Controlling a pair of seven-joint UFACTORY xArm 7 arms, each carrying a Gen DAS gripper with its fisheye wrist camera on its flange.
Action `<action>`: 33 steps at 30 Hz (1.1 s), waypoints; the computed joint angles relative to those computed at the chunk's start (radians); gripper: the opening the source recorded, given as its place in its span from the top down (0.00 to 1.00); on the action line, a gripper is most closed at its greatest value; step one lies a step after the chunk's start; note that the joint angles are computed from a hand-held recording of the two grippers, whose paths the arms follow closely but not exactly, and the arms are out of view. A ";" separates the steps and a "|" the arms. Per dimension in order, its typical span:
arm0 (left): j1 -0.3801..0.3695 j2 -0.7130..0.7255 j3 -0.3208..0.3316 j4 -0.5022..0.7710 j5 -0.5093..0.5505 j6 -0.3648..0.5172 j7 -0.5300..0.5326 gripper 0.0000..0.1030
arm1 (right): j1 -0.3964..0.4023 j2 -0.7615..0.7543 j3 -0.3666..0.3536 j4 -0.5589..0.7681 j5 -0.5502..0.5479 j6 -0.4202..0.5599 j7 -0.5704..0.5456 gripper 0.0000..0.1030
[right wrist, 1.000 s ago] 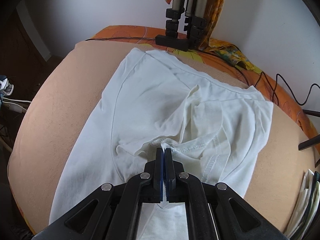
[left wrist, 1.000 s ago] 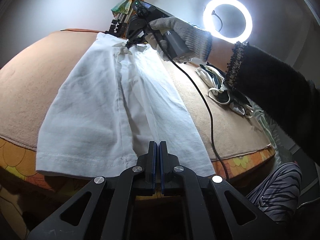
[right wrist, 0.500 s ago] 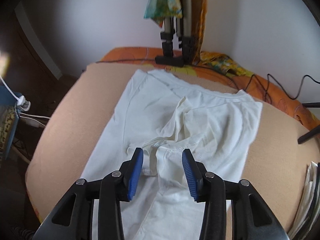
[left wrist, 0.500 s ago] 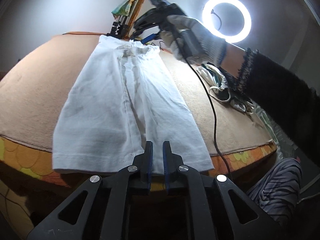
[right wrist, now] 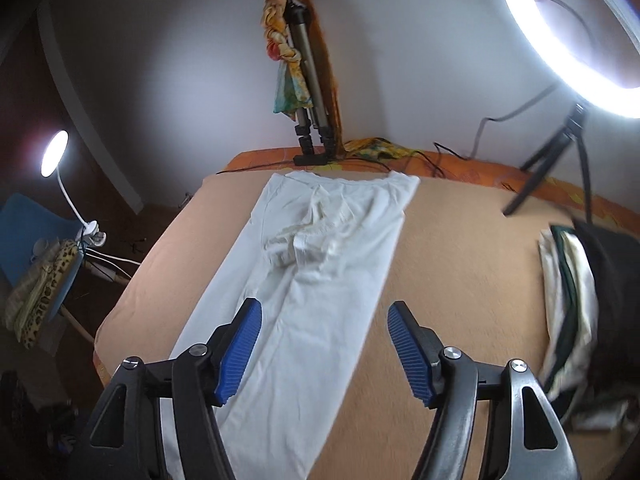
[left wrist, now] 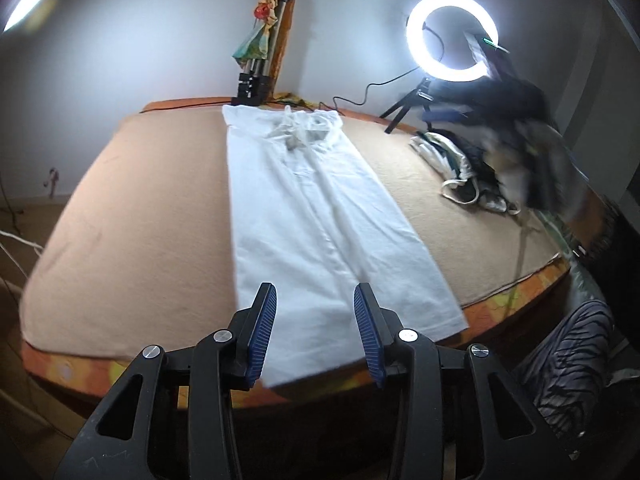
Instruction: Fold small clothes
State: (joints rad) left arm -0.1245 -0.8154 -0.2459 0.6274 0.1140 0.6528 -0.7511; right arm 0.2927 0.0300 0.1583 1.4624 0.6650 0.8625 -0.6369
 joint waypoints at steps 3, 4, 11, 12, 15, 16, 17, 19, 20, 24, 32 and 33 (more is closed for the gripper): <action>-0.015 0.002 0.043 -0.001 -0.014 0.021 0.044 0.62 | -0.016 -0.107 -0.027 -0.145 0.055 0.000 -0.047 0.34; -0.020 0.003 0.056 -0.003 -0.024 0.021 0.058 0.62 | -0.016 -0.142 -0.038 -0.192 0.071 0.001 -0.065 0.34; -0.037 -0.002 0.111 -0.043 -0.106 0.049 0.103 0.62 | 0.002 -0.284 -0.105 -0.405 0.092 0.074 -0.143 0.35; -0.039 -0.003 0.115 -0.051 -0.120 0.052 0.103 0.62 | 0.003 -0.294 -0.114 -0.424 0.095 0.094 -0.153 0.36; -0.053 -0.008 0.123 -0.064 -0.154 0.061 0.112 0.62 | 0.004 -0.322 -0.132 -0.478 0.092 0.155 -0.179 0.40; -0.057 -0.008 0.123 -0.068 -0.163 0.062 0.116 0.62 | 0.004 -0.332 -0.136 -0.497 0.092 0.172 -0.187 0.42; -0.061 -0.006 0.124 -0.070 -0.171 0.065 0.119 0.62 | 0.004 -0.340 -0.138 -0.513 0.090 0.188 -0.193 0.44; -0.067 -0.004 0.127 -0.075 -0.185 0.068 0.126 0.62 | 0.005 -0.348 -0.141 -0.536 0.086 0.224 -0.204 0.49; -0.072 -0.002 0.130 -0.077 -0.196 0.066 0.128 0.62 | 0.006 -0.351 -0.142 -0.547 0.089 0.238 -0.207 0.51; -0.080 0.005 0.133 -0.080 -0.220 0.067 0.134 0.62 | 0.010 -0.364 -0.138 -0.584 0.098 0.262 -0.226 0.57; -0.086 0.012 0.144 -0.083 -0.251 0.067 0.145 0.65 | 0.013 -0.389 -0.136 -0.614 0.108 0.273 -0.240 0.60; -0.085 0.014 0.144 -0.082 -0.252 0.068 0.145 0.65 | 0.013 -0.390 -0.138 -0.616 0.109 0.275 -0.242 0.60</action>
State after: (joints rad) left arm -0.2091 -0.8015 -0.1023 0.5449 -0.1377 0.7210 -0.6060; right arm 0.3061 -0.3603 0.0204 0.8469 0.7745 1.1378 -0.8792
